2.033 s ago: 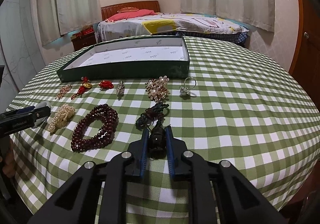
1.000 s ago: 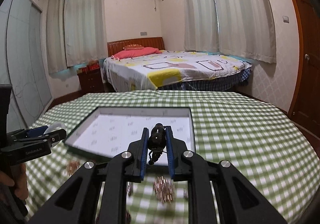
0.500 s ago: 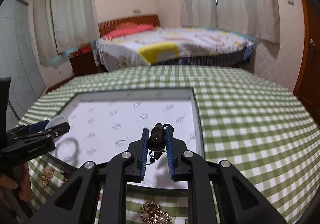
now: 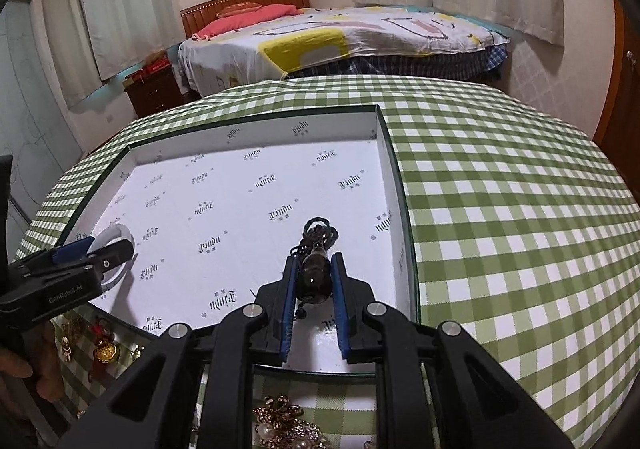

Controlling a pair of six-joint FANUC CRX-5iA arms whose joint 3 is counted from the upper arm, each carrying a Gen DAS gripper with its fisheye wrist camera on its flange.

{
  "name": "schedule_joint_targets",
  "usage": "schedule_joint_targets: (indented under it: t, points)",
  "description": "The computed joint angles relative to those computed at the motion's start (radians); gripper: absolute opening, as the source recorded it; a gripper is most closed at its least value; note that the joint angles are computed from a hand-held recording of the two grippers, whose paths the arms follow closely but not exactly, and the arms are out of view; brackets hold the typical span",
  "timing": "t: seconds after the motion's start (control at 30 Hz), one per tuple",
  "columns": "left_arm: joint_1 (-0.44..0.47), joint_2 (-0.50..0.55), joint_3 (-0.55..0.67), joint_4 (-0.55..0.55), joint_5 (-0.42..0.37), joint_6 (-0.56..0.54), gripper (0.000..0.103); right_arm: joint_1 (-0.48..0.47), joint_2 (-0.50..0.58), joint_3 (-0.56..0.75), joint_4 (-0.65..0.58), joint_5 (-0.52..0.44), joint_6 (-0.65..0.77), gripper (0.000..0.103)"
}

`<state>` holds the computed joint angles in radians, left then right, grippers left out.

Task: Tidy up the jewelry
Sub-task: 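Carry the bangle and necklace into the green box and open both tools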

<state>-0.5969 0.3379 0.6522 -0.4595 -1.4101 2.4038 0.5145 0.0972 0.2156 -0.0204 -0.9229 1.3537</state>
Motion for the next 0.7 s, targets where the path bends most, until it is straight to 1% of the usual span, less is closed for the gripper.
schedule_joint_targets:
  t: [0.07, 0.23, 0.37, 0.47, 0.57, 0.63, 0.7]
  points:
    - [-0.007, 0.004, 0.006, -0.014, -0.004, -0.005, 0.07, -0.004, -0.001, -0.001, -0.005, 0.001, 0.0, 0.02]
    - [-0.007, 0.011, 0.013, -0.015, -0.008, -0.013, 0.072, -0.005, -0.003, -0.006, -0.001, 0.009, 0.003, 0.029]
    - [-0.011, 0.009, 0.011, -0.018, 0.0, -0.022, 0.079, -0.002, -0.018, -0.025, 0.009, 0.026, -0.006, 0.03]
    - [-0.029, 0.001, 0.014, -0.051, 0.007, -0.014, 0.081, 0.004, -0.04, -0.051, 0.025, 0.05, -0.021, 0.032]
    - [-0.055, -0.022, 0.005, -0.094, 0.016, -0.001, 0.084, 0.019, -0.08, -0.097, 0.061, 0.091, -0.046, 0.039]
    - [-0.082, -0.044, -0.009, -0.139, 0.024, 0.023, 0.086, 0.033, -0.117, -0.141, 0.09, 0.124, -0.064, 0.045]
    - [-0.115, -0.072, -0.033, -0.191, 0.031, 0.062, 0.087, 0.047, -0.156, -0.188, 0.12, 0.155, -0.08, 0.047]
